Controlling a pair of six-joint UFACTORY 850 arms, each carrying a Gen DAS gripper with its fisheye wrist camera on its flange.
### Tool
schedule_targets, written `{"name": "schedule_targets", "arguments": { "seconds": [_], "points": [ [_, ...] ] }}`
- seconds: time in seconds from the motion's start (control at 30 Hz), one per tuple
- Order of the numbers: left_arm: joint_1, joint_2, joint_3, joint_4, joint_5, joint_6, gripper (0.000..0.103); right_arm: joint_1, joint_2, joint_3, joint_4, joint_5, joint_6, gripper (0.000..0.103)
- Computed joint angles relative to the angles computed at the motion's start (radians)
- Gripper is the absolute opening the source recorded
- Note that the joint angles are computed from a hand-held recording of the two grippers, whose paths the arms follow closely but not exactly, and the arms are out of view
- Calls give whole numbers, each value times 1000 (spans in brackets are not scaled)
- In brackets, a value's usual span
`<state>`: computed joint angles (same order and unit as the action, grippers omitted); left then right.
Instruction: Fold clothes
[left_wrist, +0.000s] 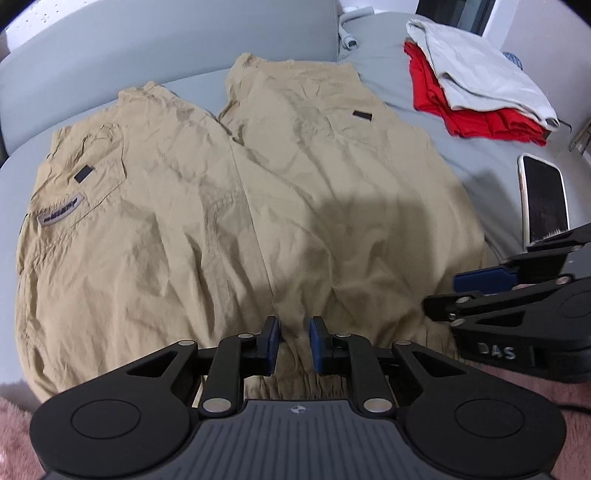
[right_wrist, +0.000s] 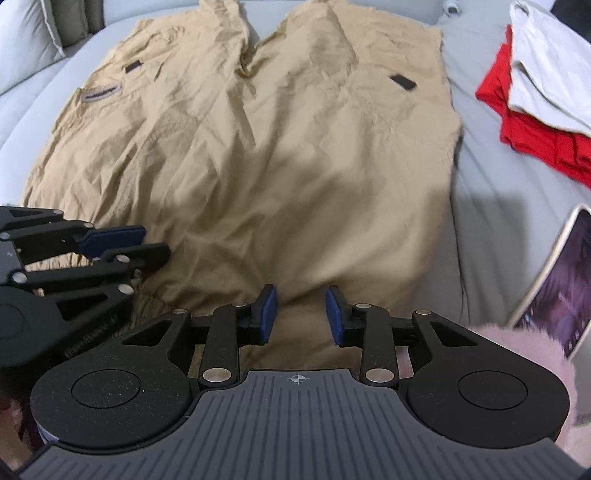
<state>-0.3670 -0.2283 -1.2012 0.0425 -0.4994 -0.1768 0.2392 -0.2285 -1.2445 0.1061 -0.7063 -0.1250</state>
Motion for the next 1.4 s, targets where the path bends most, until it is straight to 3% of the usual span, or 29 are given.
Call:
{"name": "schedule_targets", "arguments": {
  "seconds": [0.1, 0.23, 0.3, 0.4, 0.57, 0.73, 0.87, 0.97, 1.1, 1.23, 1.4],
  "points": [
    [6, 17, -11, -35, -62, 20, 20, -22, 31, 13, 54, -22, -28, 38],
    [22, 63, -1, -45, -75, -9, 37, -39, 81, 19, 85, -2, -24, 42],
    [23, 78, 3, -15, -70, -39, 40, -45, 102, 20, 97, 22, -26, 44],
    [19, 133, 26, 102, -26, -151, 52, -47, 127, 20, 110, 49, -30, 51],
    [5, 193, 54, 269, 13, -357, 69, -29, 164, 10, 96, 54, -55, 51],
    [-17, 210, 45, 333, -21, -424, 70, -7, 199, -19, 10, 2, -151, 52],
    [-26, 218, 38, 311, -62, -380, 71, -8, 231, -37, -49, -43, -187, 54],
    [-35, 227, 39, 312, -87, -351, 72, -36, 251, -59, -33, -162, -280, 55],
    [-50, 231, 50, 359, -92, -373, 74, -61, 252, -47, 16, -236, -321, 55],
    [-58, 230, 76, 406, -72, -435, 74, -64, 252, 25, 49, -127, -316, 56],
    [-70, 212, 83, 522, -80, -562, 74, -68, 243, 122, 212, 158, -321, 56]
  ]
}}
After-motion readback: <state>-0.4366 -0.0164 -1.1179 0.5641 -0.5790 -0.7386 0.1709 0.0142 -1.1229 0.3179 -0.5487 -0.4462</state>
